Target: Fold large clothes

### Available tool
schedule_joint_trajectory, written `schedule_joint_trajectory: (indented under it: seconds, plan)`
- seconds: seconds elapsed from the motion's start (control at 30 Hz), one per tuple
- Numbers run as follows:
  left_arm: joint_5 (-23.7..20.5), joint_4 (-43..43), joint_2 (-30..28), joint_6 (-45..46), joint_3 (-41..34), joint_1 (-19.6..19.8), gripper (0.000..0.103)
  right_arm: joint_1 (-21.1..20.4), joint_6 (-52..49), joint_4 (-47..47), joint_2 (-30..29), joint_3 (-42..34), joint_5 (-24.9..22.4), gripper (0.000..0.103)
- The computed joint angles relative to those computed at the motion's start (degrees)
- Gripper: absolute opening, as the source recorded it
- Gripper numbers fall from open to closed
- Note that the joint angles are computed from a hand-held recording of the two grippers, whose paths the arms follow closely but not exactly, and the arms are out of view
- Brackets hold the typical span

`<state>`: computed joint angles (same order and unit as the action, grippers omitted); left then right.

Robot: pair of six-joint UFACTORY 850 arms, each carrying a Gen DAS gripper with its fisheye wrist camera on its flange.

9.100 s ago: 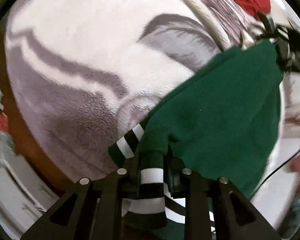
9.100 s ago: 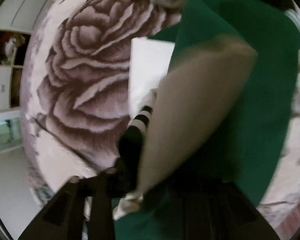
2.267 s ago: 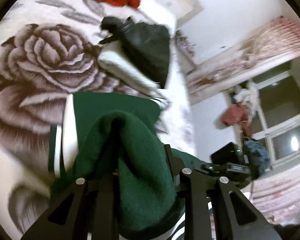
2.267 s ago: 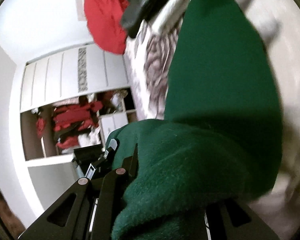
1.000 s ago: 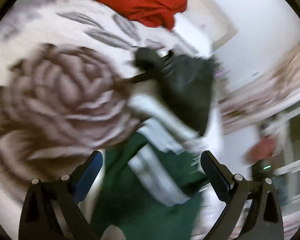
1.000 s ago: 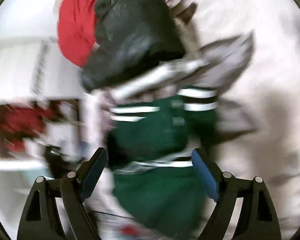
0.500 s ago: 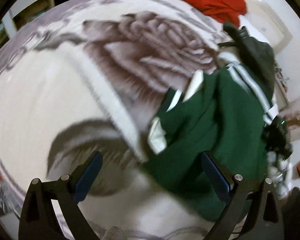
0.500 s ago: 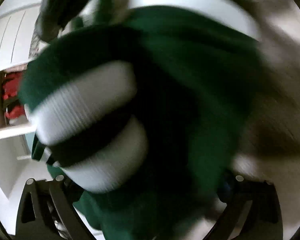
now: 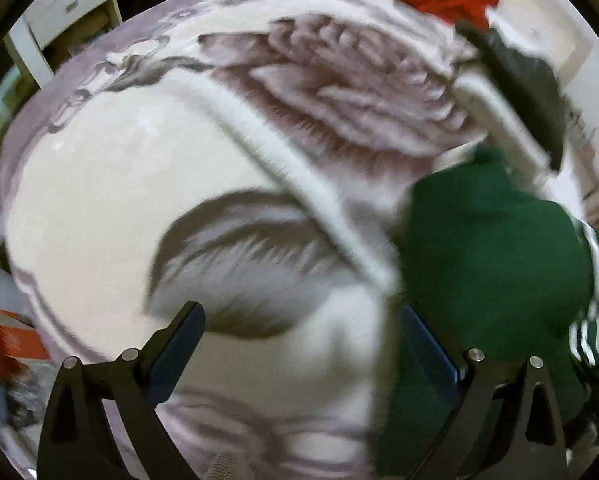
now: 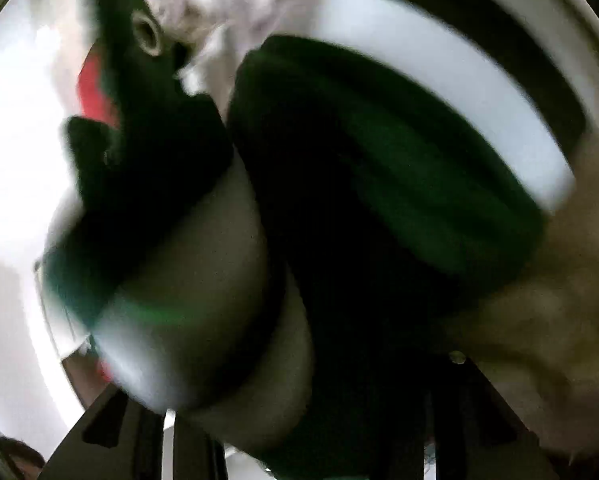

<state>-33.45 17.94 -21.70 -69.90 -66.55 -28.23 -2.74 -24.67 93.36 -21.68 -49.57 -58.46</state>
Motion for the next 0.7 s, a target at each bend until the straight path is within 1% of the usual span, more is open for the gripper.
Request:
schedule_joint_trajectory:
  seconds: [0.03,0.07,0.1,0.17,0.2,0.23,0.3,0.33,0.37,0.4,0.47,0.53,0.6,0.67,0.7]
  plan:
    - [-1.16,0.29,-0.88,0.18,0.27,-0.28,0.100,-0.67,2.69,-4.81,1.60,2.27,1.38,0.054]
    - [-1.41,1.02,-1.82,-0.15,0.81,-0.60,0.100,-1.63,6.09,-10.80,1.91,2.98,1.94,0.056]
    - [-1.80,1.39,-3.05,0.09,0.98,-0.81,0.100,-2.47,7.48,-14.39,1.94,3.33,1.97,0.062]
    - [-2.42,0.96,-6.52,1.86,0.74,-1.20,0.100,-4.73,10.05,-20.69,3.60,3.86,2.63,0.068]
    - [-2.30,-0.06,-7.94,3.10,0.56,-1.28,0.100,-6.09,10.61,-23.47,4.32,3.21,1.91,0.071]
    - [-1.81,-0.09,-9.27,3.03,0.41,-1.38,0.102,-6.87,11.72,-27.03,5.29,2.07,1.89,0.072]
    - [-0.18,4.95,-9.78,-2.38,0.88,-1.89,0.103,-6.77,15.31,-36.91,6.28,-2.93,3.23,0.072]
    - [0.07,6.32,-9.90,-3.98,0.84,-1.95,0.103,-6.29,16.10,-39.75,5.97,-5.43,3.52,0.072]
    - [0.29,6.75,-10.07,-4.97,0.74,-1.77,0.103,-5.92,15.01,-41.35,4.90,-8.94,3.35,0.073]
    - [0.70,6.68,-10.10,-5.46,0.84,-1.61,0.103,-4.94,12.76,-41.69,2.78,-12.88,2.53,0.082]
    - [1.46,7.05,-10.02,-6.47,1.19,-1.47,0.103,-2.49,11.58,-41.67,-1.93,-19.77,2.54,0.082]
    - [1.60,6.57,-9.99,-6.10,1.27,-1.34,0.103,-0.16,8.54,-39.58,-7.45,-27.74,-0.19,0.082]
    - [1.61,6.19,-9.94,-5.66,1.32,-1.30,0.103,2.61,7.47,-39.58,-11.45,-34.38,-0.18,0.083]
    - [1.10,5.00,-9.88,-4.40,1.10,-1.21,0.103,3.87,8.05,-43.24,-15.57,-39.93,-1.44,0.083]
    - [0.90,4.27,-9.75,-3.65,1.10,-1.22,0.103,4.96,10.24,-45.59,-19.44,-44.36,-4.11,0.083]
